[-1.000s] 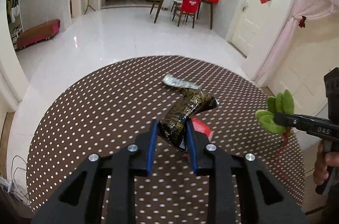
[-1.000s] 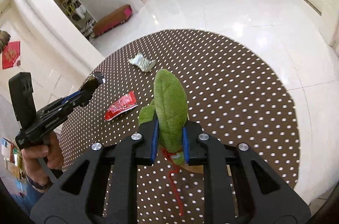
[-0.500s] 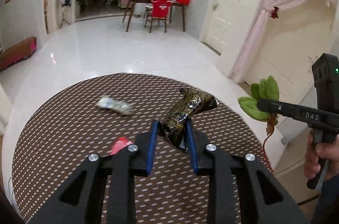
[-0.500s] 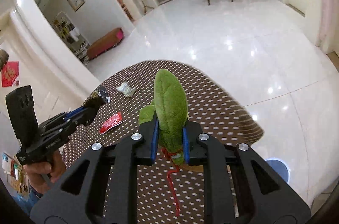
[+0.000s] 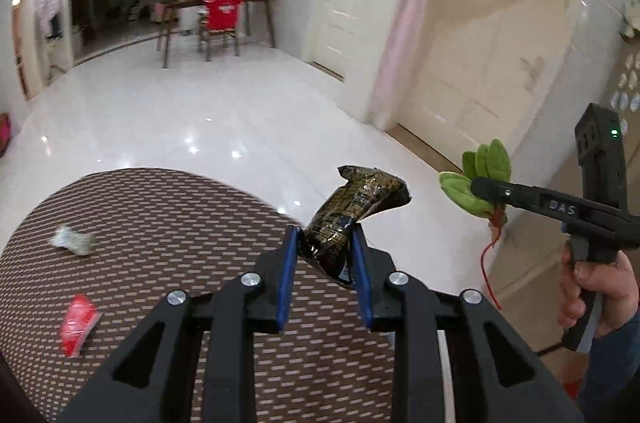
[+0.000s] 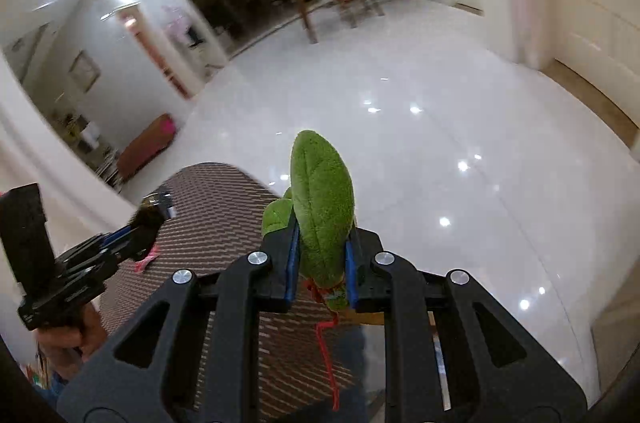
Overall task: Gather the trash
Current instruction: 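Carry the dark wrapper and green leaf over the wastebasket, then open both tools to drop the wrapper and leaf into the wastebasket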
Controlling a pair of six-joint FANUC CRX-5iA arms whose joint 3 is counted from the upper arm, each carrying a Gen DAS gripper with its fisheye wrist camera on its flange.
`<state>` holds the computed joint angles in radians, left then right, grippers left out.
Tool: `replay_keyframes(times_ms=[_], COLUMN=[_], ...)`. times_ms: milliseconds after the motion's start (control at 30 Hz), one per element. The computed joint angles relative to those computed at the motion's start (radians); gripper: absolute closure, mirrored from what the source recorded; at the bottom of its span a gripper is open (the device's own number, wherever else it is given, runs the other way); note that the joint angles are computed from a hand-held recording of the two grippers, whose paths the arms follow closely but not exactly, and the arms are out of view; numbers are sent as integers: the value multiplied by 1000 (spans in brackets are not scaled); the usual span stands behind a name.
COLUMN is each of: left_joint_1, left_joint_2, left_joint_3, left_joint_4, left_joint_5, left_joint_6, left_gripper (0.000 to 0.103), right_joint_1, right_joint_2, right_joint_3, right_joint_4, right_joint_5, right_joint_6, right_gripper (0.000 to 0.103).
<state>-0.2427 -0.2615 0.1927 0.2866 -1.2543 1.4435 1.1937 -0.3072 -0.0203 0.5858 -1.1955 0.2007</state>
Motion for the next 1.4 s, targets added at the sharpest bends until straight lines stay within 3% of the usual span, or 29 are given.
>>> replay_keyframes(times_ms=[200,433,867,933,967,1000,1033,1067,1167,1267,1400], left_joint_1=[-183,-317,-443,-450,-451,-451,-457,-460,-457,-443,-428], left_joint_2=[93,187,388,426,444,455,465,462,453,442,411], left_joint_3=[60,108,238,267,284,296,308,307,298,294,273], left_joint_4=[-81,-159,-270,-268,-269,-272,-286,-296,-291,-289,-280], left_joint_5=[-27,-65,-200,-228,-248,-263,-271,-263,-243,-239,-217], left_joint_6=[73,128,136,129,123,119,127,132,136,145,164], left_gripper=[78,78,77,74,66,50,41,28,26,26,19], right_joint_1=[-4,-56,-152,-173,-176,-188,-210,-208,-213,-208,-192], right_joint_2=[-123,-219,-282,-288,-292,-289,-291,-295,-305,-301,-282], right_joint_3=[-146,-259,-357,-375,-379,-381,-386,-394,-410,-411,-385], right_joint_4=[-22,-108,-248,-272,-281,-299,-321,-321,-326,-322,-312], right_joint_5=[-55,-23,22,42,44,49,61,65,72,55,-13], right_joint_6=[-139,-200,-219,-222,-226,-223,-218,-234,-254,-273,-285], right_gripper=[85,85,82,82,80,75,50,35,32,15,6])
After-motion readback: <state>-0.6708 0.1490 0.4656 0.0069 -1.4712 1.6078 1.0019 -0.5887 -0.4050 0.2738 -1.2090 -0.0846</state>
